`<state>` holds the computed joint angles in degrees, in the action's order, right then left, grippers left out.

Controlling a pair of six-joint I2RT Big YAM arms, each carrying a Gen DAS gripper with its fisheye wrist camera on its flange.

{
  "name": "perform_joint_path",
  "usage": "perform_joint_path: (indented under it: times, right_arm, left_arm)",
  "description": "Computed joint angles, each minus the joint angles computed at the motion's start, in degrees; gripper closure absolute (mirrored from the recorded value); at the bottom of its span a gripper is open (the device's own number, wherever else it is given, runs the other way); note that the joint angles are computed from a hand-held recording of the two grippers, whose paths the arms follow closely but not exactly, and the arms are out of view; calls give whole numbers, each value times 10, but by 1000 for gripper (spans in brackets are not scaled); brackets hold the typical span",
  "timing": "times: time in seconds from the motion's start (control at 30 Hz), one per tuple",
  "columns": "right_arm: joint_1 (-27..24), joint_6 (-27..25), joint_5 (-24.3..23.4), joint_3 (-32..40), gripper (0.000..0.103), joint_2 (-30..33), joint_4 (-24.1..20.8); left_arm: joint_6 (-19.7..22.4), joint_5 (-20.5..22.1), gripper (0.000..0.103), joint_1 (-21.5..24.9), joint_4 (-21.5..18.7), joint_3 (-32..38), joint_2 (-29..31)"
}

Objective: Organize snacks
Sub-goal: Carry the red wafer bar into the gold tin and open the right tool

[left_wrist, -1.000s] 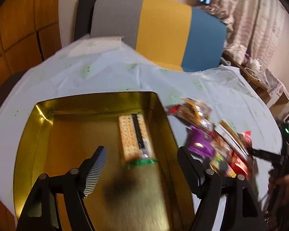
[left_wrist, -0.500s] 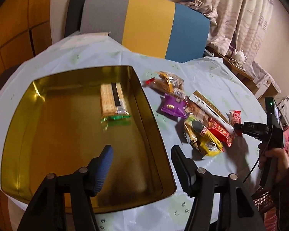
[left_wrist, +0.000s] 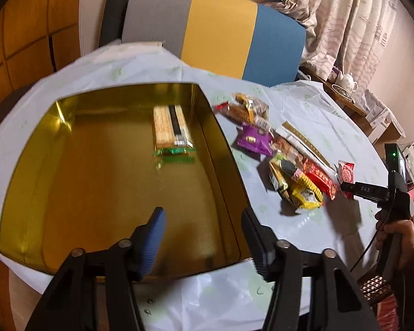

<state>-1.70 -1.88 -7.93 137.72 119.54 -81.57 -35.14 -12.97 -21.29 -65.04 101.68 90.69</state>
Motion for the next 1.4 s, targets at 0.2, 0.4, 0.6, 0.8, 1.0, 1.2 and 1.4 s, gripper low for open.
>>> perform_joint_path:
  times: [0.2,0.4,0.6,0.8,1.0,1.2,1.4]
  right_arm:
    - [8,-16,22,-65,80,-37,44]
    - [9,1,21,-119,84,-75,66]
    - [-3,16,-27,-198,84,-138,101]
    - [4,-5,-115,-203,84,-173,106]
    - [77,-62,-207,-139,84,-153,53]
    - [161,-115,-226,-48,84,-104,-9]
    - [216,-134,-184,14,84,-56,-52]
  left_arm:
    - [8,-8,49,-5,20,-21,-17]
    - [11,-10,49,-5,36,-33,-28]
    - [5,8,49,2,15,-24,-24]
    - [-1,-30,49,3,20,-30,-35]
    - [-10,-44,49,13,26,-62,-64]
    - [-33,-45,49,24,24,-96,-88]
    - [-39,-48,49,32,29,-110,-100]
